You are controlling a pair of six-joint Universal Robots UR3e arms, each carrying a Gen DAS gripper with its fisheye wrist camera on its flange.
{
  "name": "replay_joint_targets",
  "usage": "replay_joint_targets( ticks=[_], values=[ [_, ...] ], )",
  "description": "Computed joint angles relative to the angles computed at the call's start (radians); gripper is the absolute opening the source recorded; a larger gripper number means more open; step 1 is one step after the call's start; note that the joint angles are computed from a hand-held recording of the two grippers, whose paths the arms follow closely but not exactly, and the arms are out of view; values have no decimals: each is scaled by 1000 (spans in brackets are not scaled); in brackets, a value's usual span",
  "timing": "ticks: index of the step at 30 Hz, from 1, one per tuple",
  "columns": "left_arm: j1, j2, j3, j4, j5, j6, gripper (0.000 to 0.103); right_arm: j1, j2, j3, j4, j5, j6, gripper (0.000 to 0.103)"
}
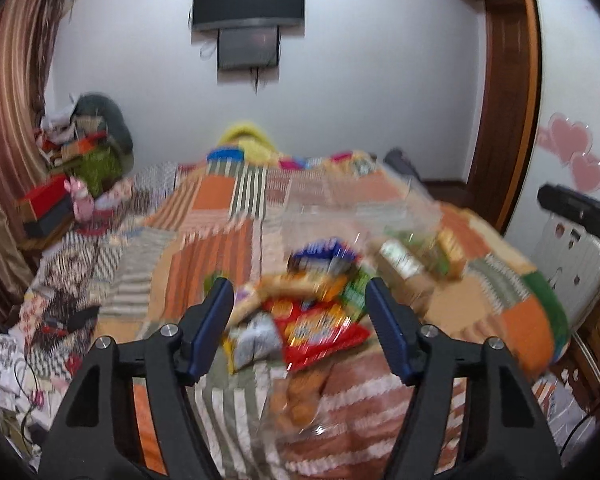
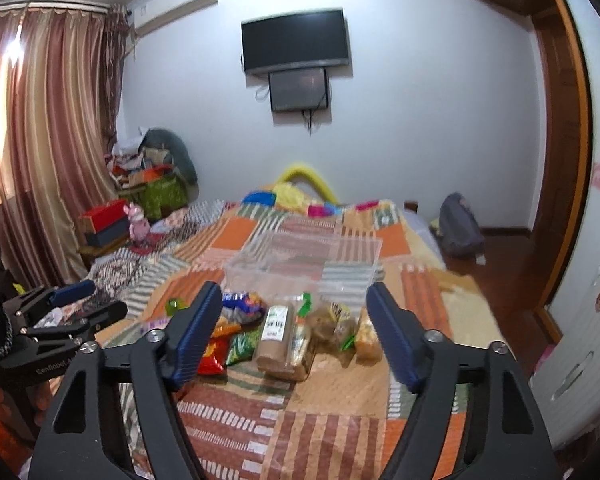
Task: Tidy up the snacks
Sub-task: 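Grasp the clear bag of round biscuits with the right gripper while the left grasps a snack bag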
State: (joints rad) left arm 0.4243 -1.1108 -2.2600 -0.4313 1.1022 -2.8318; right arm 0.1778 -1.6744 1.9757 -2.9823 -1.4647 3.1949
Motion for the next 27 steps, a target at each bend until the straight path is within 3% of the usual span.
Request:
replay_joint_targets(
  ticks=[8,20,23,27],
  values=[
    [30,-159,-75,25,9,55,68,6,139,-94,112,6,7,63],
    [-19,-434,-85,117,63,30,68,5,268,-185,193,56,-4,62],
    [-23,-446,-111,197,70,27,62,16,314,-227,206,57,-10,62],
    [26,-407,-124,163,20,56,54,29,376,-289,233,57,-14,62]
  ],
)
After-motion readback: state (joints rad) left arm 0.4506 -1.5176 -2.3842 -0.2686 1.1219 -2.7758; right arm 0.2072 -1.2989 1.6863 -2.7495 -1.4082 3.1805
